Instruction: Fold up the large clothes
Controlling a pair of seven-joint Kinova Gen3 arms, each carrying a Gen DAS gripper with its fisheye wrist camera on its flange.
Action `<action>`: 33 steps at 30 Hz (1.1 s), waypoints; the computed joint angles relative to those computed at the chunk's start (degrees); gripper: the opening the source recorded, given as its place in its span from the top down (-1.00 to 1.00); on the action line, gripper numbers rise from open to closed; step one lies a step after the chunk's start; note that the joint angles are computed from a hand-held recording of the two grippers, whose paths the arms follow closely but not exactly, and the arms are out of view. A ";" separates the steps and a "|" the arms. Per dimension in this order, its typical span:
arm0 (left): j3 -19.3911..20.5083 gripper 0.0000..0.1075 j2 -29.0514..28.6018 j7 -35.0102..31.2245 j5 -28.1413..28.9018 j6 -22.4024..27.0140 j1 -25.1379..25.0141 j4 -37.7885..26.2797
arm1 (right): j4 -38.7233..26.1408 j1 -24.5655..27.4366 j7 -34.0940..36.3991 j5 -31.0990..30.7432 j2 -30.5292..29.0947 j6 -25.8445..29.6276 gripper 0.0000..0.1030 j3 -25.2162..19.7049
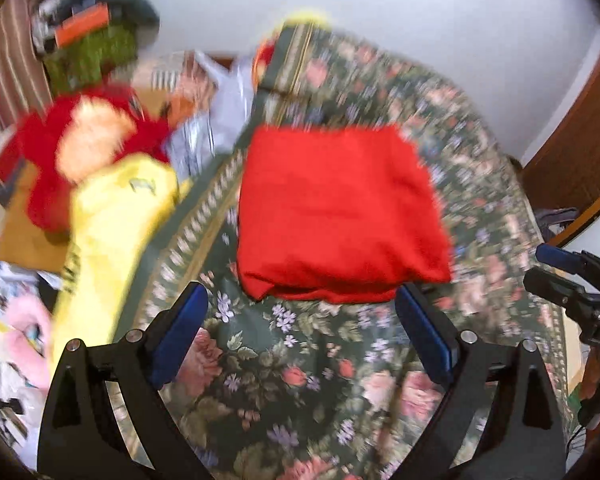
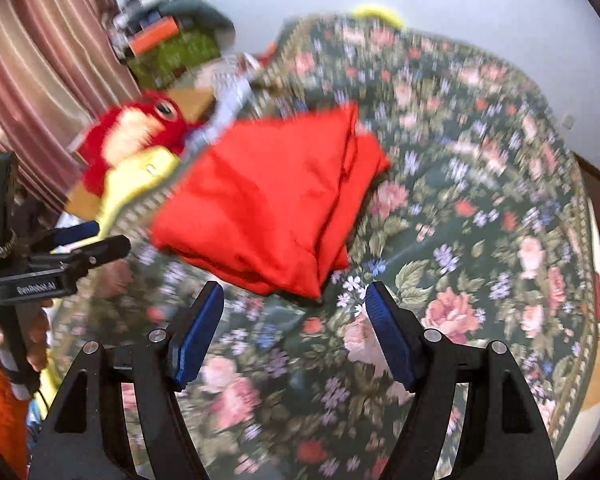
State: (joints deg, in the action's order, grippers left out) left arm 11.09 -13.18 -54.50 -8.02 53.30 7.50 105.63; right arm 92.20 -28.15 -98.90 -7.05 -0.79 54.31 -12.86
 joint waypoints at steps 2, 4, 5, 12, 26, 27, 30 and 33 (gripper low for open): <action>3.72 -0.77 -3.88 3.04 -3.58 2.25 -0.03 -2.15 | 0.21 0.00 -0.37 0.08 -4.17 -0.46 -0.36 -0.20; 7.60 -0.77 -7.46 5.85 -6.48 3.72 -0.83 -3.92 | 0.10 -0.06 -0.93 0.16 -7.68 -1.40 -0.36 -0.82; 9.83 -0.77 -9.46 7.34 -7.86 4.20 -1.63 -4.67 | 0.19 0.02 -1.45 0.35 -8.95 -2.59 -0.36 -1.45; 20.97 -0.77 -23.62 9.75 -9.97 4.64 -9.66 -8.43 | 3.56 1.18 -2.16 -1.73 -23.40 -10.95 -0.36 -3.77; 24.85 -0.84 -41.42 6.09 -2.76 8.62 -22.29 -12.05 | 10.56 14.57 -10.60 0.44 -41.00 -20.33 -0.72 -15.99; 24.66 -0.91 -42.03 5.65 -2.15 8.92 -23.04 -12.08 | 10.83 15.75 -10.98 0.65 -41.46 -20.67 -0.76 -16.71; 24.15 -0.91 -43.54 3.91 -0.03 9.88 -24.48 -12.28 | 10.71 18.57 -11.58 1.32 -42.12 -20.58 -1.00 -18.24; 23.23 -0.91 -43.93 1.98 2.27 10.37 -25.68 -12.13 | 10.19 19.32 -11.63 1.44 -41.80 -20.04 -1.00 -18.62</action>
State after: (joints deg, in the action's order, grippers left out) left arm 34.32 -57.11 -52.52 -5.75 63.67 -18.18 93.50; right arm 102.38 -8.83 -110.52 -5.62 -42.60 34.27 -31.48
